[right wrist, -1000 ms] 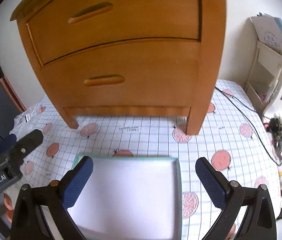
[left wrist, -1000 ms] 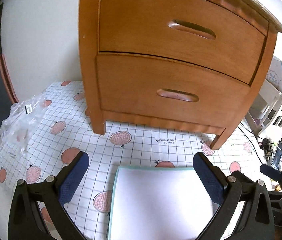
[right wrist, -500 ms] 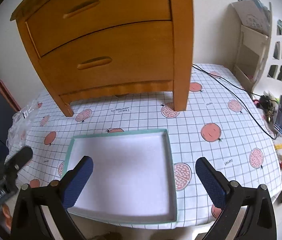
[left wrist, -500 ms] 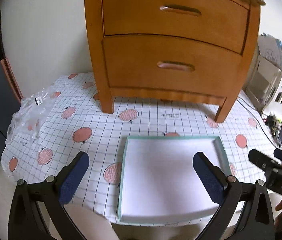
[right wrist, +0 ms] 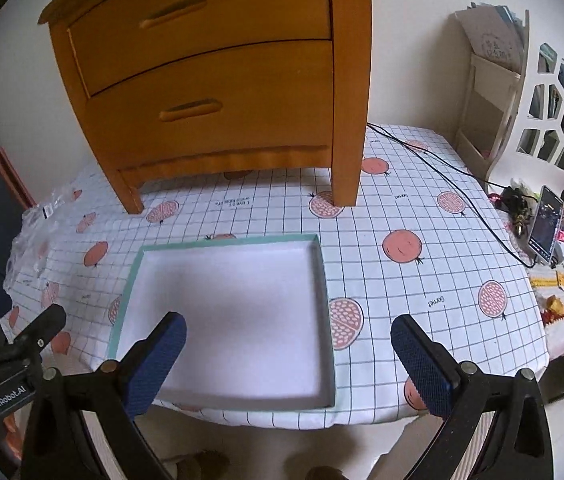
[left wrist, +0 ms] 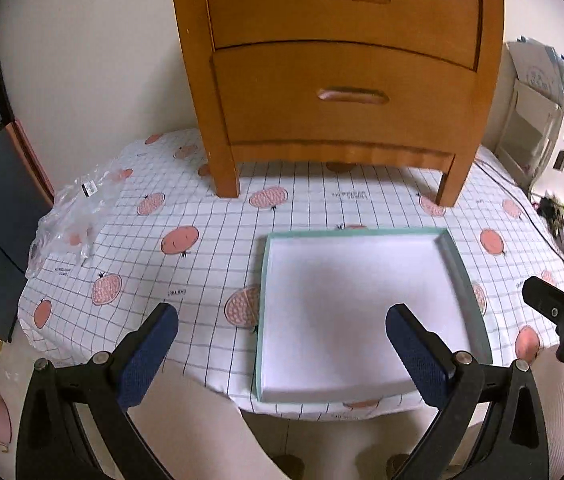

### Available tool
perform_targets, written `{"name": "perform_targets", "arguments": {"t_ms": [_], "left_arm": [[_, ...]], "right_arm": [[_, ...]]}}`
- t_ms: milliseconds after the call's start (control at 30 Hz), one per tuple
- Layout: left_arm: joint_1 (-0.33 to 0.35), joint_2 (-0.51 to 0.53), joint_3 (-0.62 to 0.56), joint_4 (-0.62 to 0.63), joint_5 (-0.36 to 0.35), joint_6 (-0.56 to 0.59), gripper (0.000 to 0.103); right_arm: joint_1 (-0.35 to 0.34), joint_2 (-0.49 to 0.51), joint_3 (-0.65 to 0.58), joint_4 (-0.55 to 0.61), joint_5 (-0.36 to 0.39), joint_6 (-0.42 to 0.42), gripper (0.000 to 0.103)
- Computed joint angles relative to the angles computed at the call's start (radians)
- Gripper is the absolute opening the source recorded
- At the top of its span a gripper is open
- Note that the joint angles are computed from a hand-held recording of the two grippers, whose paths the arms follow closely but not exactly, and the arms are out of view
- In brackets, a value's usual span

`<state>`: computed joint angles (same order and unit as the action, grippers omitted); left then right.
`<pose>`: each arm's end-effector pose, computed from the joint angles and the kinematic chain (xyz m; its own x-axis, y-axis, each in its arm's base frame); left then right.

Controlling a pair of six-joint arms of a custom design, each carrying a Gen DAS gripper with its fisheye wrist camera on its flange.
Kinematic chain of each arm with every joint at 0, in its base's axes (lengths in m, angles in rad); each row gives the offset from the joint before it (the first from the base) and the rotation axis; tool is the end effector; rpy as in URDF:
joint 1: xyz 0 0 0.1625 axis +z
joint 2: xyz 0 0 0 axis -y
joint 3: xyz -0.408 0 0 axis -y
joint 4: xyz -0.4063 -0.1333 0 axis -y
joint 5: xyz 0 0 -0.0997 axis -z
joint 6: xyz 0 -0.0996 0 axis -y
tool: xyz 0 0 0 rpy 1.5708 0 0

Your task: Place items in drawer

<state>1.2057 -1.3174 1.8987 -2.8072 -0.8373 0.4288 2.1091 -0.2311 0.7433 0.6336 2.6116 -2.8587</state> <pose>-0.0153 -0.6001 0.3364 -0.6458 0.2027 -0.7361 0.6065 0.7218 -0.3334 0.3899 -0.5606 -0.0302 -0.7223 0.2628 0.6397 -0.2764 0.7382 -0.6153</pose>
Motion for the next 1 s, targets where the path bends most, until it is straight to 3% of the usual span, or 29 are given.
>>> {"name": "perform_targets", "arguments": {"t_ms": [1000], "left_arm": [[0.014, -0.022, 0.016, 0.019, -0.029, -0.021, 0.103]], "right_arm": [[0.010, 0.038, -0.004, 0.033, 0.005, 0.017, 0.103]]}}
